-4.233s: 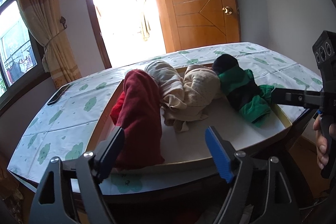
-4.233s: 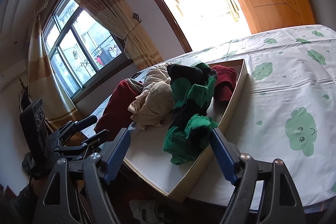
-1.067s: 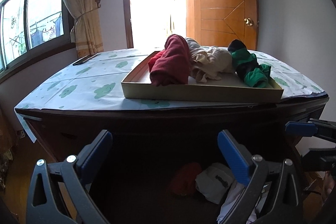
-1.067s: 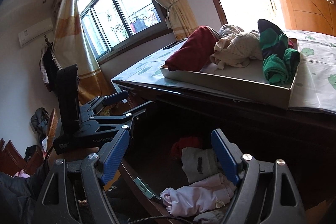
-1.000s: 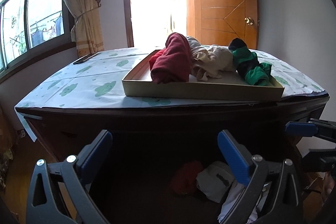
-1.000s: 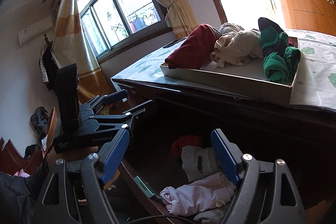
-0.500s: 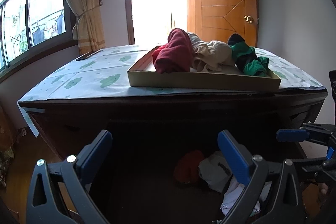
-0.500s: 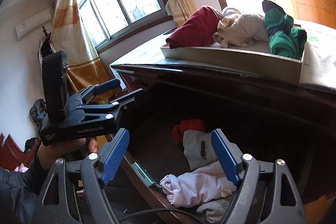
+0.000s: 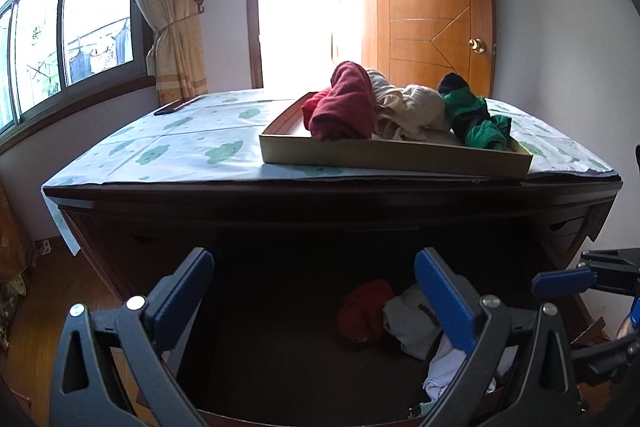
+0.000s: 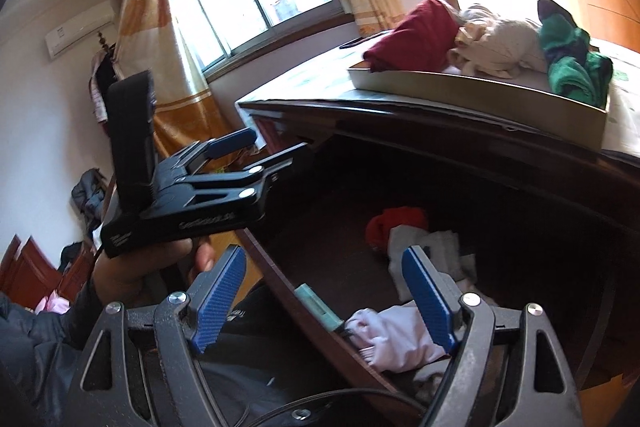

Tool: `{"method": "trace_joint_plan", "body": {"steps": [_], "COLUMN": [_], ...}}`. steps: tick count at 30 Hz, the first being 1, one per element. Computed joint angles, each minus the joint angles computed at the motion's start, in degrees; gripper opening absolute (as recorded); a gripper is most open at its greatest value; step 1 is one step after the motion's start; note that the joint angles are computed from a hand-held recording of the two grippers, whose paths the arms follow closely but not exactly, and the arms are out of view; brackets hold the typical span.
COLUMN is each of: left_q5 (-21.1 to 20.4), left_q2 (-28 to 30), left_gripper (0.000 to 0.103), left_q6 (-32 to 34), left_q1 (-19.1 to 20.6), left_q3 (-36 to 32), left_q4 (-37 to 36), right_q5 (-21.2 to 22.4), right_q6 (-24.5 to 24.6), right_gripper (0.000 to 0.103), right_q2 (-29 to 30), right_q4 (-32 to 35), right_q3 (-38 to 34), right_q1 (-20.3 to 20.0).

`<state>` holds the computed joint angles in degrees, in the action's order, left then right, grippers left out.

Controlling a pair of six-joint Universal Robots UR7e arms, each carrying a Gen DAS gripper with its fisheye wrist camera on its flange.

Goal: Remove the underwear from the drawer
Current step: 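Lower both tools into the drawer toward the remaining clothes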

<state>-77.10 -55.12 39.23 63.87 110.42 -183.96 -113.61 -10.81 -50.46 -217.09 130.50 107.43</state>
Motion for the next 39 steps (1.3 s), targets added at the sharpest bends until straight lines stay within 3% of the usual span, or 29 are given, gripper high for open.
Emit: {"method": "trace_joint_plan", "body": {"steps": [5,11,14,22,28,39], "left_q5": [-0.47,0.42,0.29,0.75,1.17,1.3], "left_q2": [-1.67,-1.87,-1.8,-1.25,-0.9,-0.77], "left_gripper": [0.102,0.102,0.102,0.102,0.102,0.102], "left_q6": [1.36,2.4,2.01,1.71,1.8,0.94], "left_q1": [0.23,0.64,1.22,2.05,2.26,2.64], "left_q3": [1.37,1.55,1.28,0.66,0.44,-0.09], "left_q4": [-0.93,-0.59,-0.04,1.05,1.59,2.47], "right_q5": [-1.43,-11.23,-13.63,-18.92,-21.99,-20.88], "right_q6": [-1.46,-0.73,-0.97,-3.96,-5.12,0.14], "right_gripper": [0.082,0.082,0.082,0.082,0.082,0.082], "right_q2": [-0.15,0.37,0.59,2.71,4.59,5.12], "right_q4": [1.2,1.88,3.9,14.28,26.26,43.34], "right_q3": [0.4,-0.57,-1.27,-8.04,-14.04,-21.18], "right_q1": [2.25,2.54,1.61,-0.23,-1.09,-4.61]}}
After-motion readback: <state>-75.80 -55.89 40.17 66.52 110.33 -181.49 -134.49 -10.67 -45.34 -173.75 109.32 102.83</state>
